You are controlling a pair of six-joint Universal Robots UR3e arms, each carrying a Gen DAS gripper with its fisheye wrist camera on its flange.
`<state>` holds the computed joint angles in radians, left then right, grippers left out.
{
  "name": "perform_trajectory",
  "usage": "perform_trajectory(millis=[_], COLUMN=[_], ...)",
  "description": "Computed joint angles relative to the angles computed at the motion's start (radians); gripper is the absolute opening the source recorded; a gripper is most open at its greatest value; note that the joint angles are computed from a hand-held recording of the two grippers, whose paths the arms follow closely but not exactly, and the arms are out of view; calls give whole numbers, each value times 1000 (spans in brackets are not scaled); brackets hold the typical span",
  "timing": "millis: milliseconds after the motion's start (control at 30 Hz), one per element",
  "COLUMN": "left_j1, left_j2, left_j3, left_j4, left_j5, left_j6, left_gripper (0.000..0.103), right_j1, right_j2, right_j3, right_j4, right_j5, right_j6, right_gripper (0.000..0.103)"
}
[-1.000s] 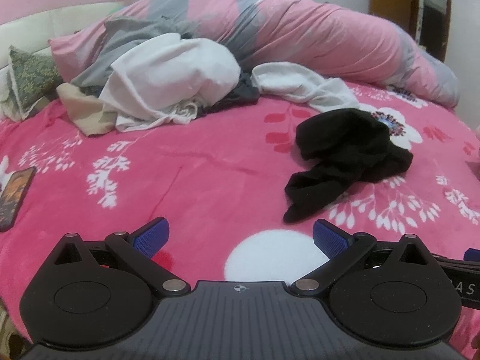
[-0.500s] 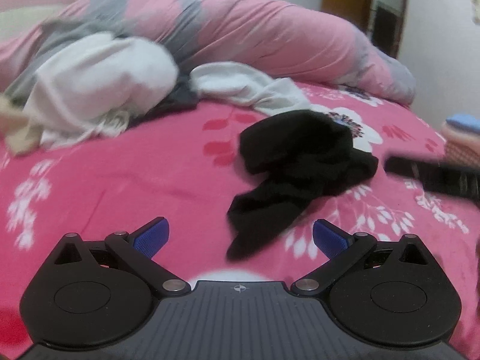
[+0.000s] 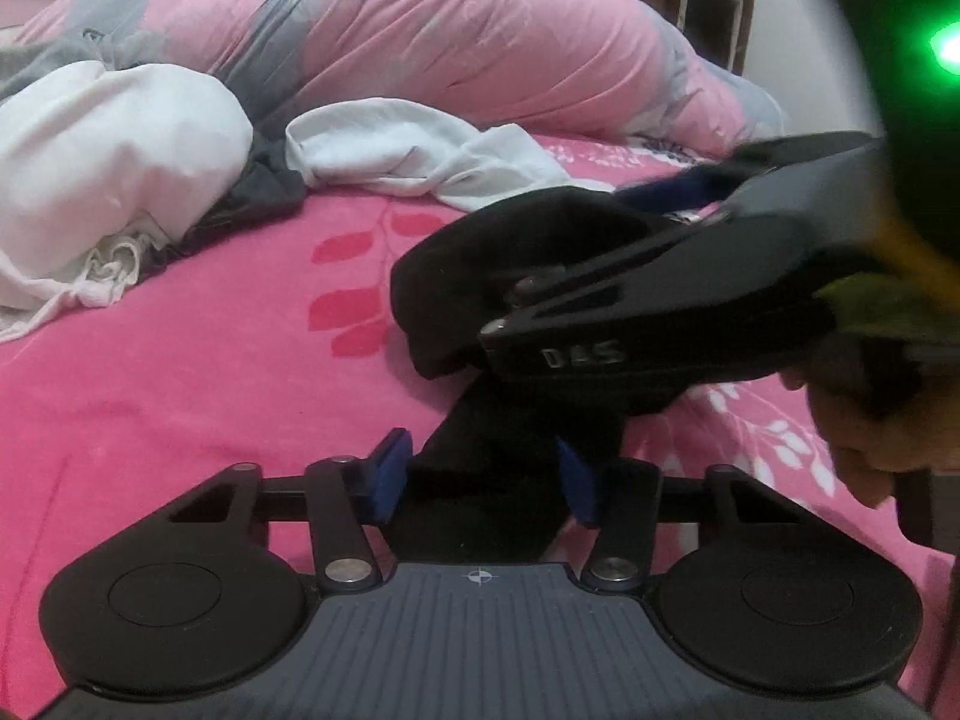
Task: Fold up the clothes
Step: 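Grasp the black shirt with the left gripper while the right gripper grasps it too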
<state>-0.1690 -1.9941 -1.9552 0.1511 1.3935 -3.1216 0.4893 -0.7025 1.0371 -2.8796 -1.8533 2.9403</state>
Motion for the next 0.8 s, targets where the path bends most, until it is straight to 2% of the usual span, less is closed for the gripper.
perform_trajectory(millis=[33,67,100,133,200,333,433,567,700,800], left_j1=[2,3,4,5,14,58,97,199,330,425], left_j2=[0,-1,1,5,25,109,218,448,713,924], left_j3=[-2,-2,-4,-9,-24,-86,-183,-366,-551,-648], left_j4=[5,9,14,19,21,12,33,-4,-176,-446], left_j5=[-9,-18,-23,-27,-48,-130,-182,-318,-494,-604], left_j6=[-1,-9,-20,-28,-41,-68,-61,6,159,331], left_gripper=[34,30,23,16,9,7,6,6,4,4], right_j1=[0,-5,-11,-17,-31,-70,-117,-192,-239,-276], right_j2=[6,-11,-28,-55,-124,-322,-506,-792,-1063,-1243], right_j3=[-6,18,44,85,185,441,657,984,1290,1484], right_j4=[18,19,18,-4,-66,-208,-297,-376,-368,-276], right_j5=[-13,-6,1,7,17,35,90,237,332,378], right_j6=[8,35,61,89,145,270,396,603,767,833], right_gripper=[52,36,26,23,16,14,13,13,13,14])
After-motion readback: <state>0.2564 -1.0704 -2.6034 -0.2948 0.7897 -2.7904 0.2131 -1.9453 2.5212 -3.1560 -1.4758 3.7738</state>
